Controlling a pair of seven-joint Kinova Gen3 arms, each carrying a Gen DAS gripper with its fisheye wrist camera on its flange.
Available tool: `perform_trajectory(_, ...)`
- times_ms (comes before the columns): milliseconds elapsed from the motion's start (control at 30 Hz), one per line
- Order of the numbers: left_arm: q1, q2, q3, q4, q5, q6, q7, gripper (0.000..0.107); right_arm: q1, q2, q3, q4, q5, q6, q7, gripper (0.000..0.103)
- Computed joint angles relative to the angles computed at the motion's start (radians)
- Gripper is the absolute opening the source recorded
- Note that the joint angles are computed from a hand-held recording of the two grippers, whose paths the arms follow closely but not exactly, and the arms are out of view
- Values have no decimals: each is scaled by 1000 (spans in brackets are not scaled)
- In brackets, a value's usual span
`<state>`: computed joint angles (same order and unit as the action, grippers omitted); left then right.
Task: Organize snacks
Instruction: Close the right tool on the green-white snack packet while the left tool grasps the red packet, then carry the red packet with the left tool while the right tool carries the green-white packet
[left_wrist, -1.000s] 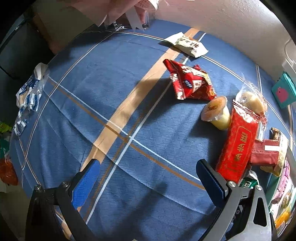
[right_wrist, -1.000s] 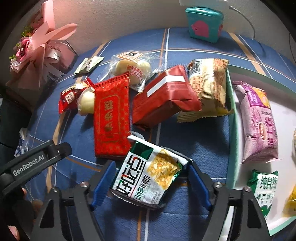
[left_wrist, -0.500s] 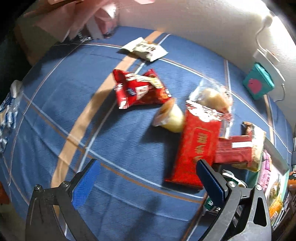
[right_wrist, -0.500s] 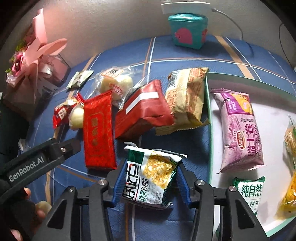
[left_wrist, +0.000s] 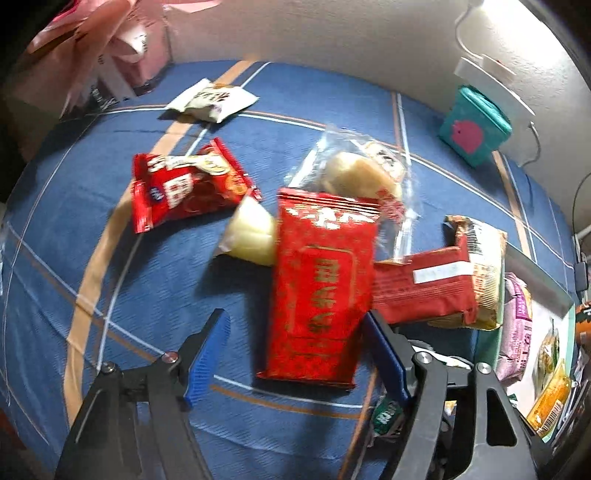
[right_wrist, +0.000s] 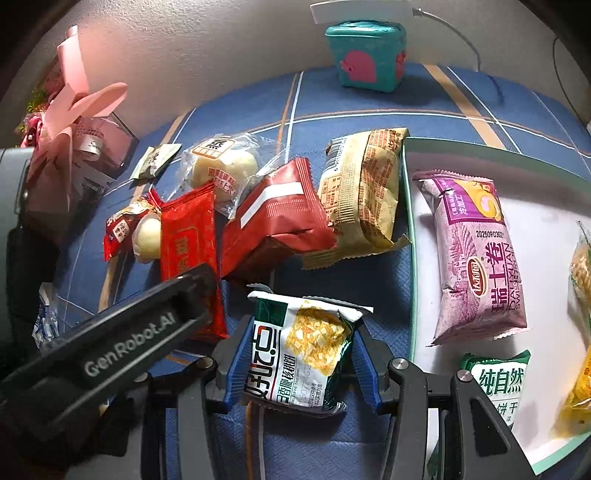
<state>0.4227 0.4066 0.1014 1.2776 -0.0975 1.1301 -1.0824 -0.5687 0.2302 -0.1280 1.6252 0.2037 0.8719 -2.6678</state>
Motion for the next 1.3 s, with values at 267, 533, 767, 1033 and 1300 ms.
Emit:
perform_trajectory(267,6,10,5,-12,1,-13,-26,57,9,-5,-2,6,-14,-6,14,53)
perform_trajectory(533,20,18,-1,-18,-17,3,-22,51,6,-5,-3,5,-15,-1,13,53)
perform_trajectory(767,10,12,-1,10,3,-7,-8,49,7,-5,-3,10,-16,-10,16,53)
perform_trajectory(1033,-11,1,2,25,24,-18,0,45,10,-7,-4,9,-20,-10,23,53)
perform_trajectory(1300,-67,-49,5,31,80,-20,-15,45,2,-43,-7,5,9,-24,14,52)
